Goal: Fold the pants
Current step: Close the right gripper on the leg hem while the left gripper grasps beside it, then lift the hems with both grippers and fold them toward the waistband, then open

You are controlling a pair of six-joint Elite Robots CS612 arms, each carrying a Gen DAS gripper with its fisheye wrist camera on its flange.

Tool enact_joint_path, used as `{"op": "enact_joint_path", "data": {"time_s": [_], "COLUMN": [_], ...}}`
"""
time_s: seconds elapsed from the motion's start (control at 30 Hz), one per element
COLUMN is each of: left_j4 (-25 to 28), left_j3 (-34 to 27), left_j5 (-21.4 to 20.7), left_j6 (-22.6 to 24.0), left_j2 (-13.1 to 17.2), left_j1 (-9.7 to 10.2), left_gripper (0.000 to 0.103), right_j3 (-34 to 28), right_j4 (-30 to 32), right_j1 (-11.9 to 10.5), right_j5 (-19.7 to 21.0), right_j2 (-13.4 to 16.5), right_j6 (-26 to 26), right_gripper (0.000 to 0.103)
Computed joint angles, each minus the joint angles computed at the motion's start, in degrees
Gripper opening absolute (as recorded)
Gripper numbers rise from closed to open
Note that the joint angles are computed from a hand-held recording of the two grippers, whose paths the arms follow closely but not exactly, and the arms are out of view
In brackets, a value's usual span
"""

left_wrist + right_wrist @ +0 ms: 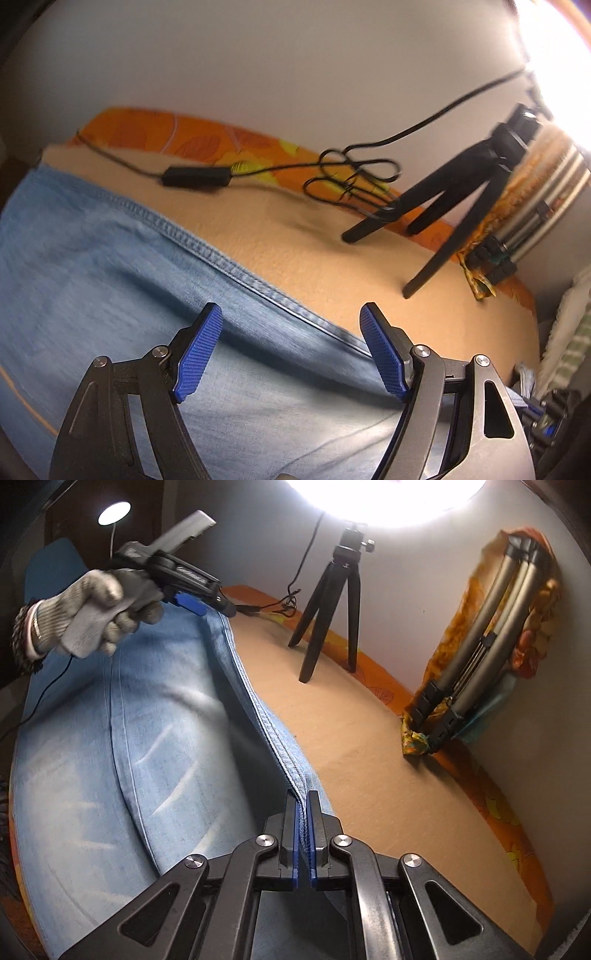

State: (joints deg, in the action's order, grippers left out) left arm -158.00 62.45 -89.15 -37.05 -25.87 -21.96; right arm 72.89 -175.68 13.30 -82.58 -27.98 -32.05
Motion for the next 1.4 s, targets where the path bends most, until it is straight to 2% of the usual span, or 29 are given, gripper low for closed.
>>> {"op": "enact_joint_path", "data": {"time_s": [0.27, 0.4, 0.47, 0.53, 0.63, 0.67, 0.8, 0.93, 1.07, 1.17, 1.4], "left_j4": [9.3, 11.7, 11.1, 10.3, 7.7, 6.6, 1.8, -4.2, -9.5, -14.6, -22.5], "left_j3": [-3.5, -3.9, -3.4, -2.6, -0.5, 0.2, 3.0, 6.3, 9.9, 14.2, 22.8], "left_j5": [-0.1, 0.2, 0.4, 0.7, 0.9, 0.7, 1.5, 1.6, 3.5, 5.4, 7.3], "left_j6": [-3.4, -3.3, -3.8, -4.9, -6.0, -6.2, -7.0, -6.9, -5.4, -4.2, -2.1], "left_j2": [1.1, 1.5, 1.4, 1.3, 0.5, 0.3, -0.7, -2.0, -3.9, -6.3, -10.8], "left_j1": [0.52, 0.42, 0.43, 0.54, 0.91, 1.05, 1.20, 1.40, 1.14, 0.61, -0.30], "left_gripper": [0.077, 0.077, 0.076, 0.064, 0.039, 0.025, 0.005, 0.004, 0.003, 0.003, 0.003], "right_j3": [3.9, 5.4, 6.3, 6.9, 7.9, 8.1, 8.8, 8.9, 9.7, 10.9, 15.5], "right_j4": [-4.9, -7.8, -9.2, -10.7, -12.3, -12.8, -14.0, -15.1, -16.3, -16.8, -17.9], "right_j1": [1.0, 1.7, 1.9, 2.2, 2.5, 2.6, 2.8, 3.0, 3.2, 3.5, 4.6], "right_j5": [-0.3, -1.5, -1.7, -2.2, -2.5, -2.6, -3.4, -4.8, -5.9, -6.2, -6.6], "right_j2": [-1.6, -2.1, -2.4, -2.5, -2.7, -2.8, -3.0, -3.0, -3.4, -4.2, -7.2], "right_j6": [-2.6, -4.5, -5.2, -6.2, -7.2, -7.4, -7.3, -6.9, -6.0, -6.0, -8.1], "right_gripper": [0.001, 0.001, 0.001, 0.001, 0.001, 0.001, 0.001, 0.000, 0.000, 0.000, 0.000]}}
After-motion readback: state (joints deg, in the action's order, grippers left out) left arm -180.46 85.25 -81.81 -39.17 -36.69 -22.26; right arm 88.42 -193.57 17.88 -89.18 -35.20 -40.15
